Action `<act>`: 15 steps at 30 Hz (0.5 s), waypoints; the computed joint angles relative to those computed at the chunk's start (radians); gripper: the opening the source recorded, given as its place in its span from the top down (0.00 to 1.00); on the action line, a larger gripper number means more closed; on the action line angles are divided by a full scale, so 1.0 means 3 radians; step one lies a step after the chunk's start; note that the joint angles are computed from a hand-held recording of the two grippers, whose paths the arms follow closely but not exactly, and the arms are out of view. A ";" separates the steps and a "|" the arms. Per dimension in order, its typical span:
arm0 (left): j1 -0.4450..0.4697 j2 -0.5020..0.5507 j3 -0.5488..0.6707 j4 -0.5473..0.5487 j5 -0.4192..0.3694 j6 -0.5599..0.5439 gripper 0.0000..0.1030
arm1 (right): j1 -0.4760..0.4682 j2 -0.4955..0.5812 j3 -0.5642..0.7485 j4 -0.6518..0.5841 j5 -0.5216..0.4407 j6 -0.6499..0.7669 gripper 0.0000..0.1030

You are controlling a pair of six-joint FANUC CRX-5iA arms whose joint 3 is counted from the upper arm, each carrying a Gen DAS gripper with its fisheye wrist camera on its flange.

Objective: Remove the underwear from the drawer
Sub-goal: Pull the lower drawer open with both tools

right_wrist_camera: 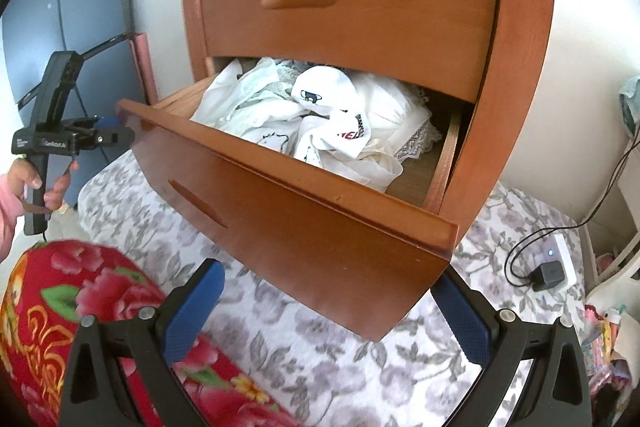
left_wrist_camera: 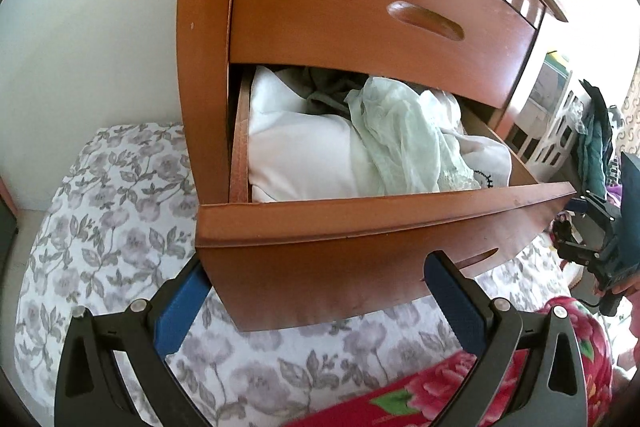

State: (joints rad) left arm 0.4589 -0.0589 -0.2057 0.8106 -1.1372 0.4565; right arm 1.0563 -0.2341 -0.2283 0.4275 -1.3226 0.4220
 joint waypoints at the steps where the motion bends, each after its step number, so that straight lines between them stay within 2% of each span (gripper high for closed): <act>1: 0.0019 -0.0025 -0.0029 0.0005 -0.0013 -0.0021 0.00 | 0.0023 -0.0009 0.0009 -0.0012 -0.0017 -0.0004 0.00; 9: 0.0111 -0.0160 -0.0144 -0.0005 -0.0056 -0.0077 0.00 | 0.0194 -0.0105 0.0008 -0.0068 -0.0059 -0.0071 0.00; 15: 0.0112 -0.0201 -0.0184 0.0000 -0.0028 -0.0119 0.00 | 0.0191 -0.0116 0.0001 -0.0041 -0.0047 -0.0121 0.00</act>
State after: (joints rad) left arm 0.4926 -0.1191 -0.2609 0.8106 -1.1456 0.4209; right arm 1.1135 -0.2688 -0.2278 0.4152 -1.3367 0.3857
